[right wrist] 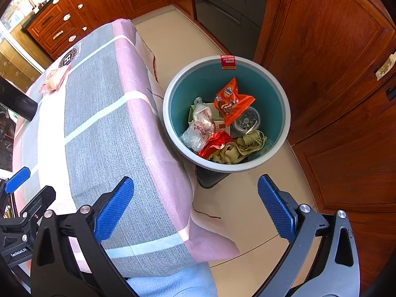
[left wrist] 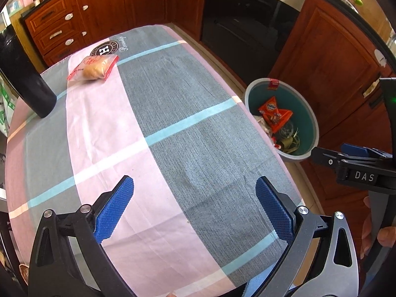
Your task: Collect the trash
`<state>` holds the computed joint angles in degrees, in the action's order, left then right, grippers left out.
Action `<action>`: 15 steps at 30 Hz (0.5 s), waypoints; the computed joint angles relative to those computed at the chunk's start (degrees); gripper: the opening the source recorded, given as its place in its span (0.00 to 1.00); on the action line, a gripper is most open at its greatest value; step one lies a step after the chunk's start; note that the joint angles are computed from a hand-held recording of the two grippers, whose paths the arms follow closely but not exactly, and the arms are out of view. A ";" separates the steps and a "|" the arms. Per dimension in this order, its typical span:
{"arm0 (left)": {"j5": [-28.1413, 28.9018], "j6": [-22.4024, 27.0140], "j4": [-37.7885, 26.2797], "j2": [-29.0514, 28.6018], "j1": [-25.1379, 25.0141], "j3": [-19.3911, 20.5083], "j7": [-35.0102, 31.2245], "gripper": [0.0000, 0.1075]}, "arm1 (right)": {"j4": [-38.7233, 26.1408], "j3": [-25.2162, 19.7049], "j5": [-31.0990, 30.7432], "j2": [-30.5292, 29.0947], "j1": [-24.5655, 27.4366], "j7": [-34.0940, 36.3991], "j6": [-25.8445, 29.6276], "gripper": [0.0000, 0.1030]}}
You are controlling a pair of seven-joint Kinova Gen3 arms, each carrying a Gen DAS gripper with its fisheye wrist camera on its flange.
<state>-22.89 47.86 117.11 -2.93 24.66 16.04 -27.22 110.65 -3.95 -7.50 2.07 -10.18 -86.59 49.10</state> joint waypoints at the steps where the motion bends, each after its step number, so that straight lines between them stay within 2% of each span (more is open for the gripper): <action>1: 0.36 -0.23 0.22 -0.18 -0.11 -0.20 -0.41 0.92 | -0.05 -0.05 0.19 0.01 -0.09 -0.25 0.09 0.93; 15: 0.66 -0.19 0.76 -1.35 -0.62 0.52 -0.16 0.92 | -0.43 -0.52 1.25 -0.82 -1.09 -1.70 0.75 0.93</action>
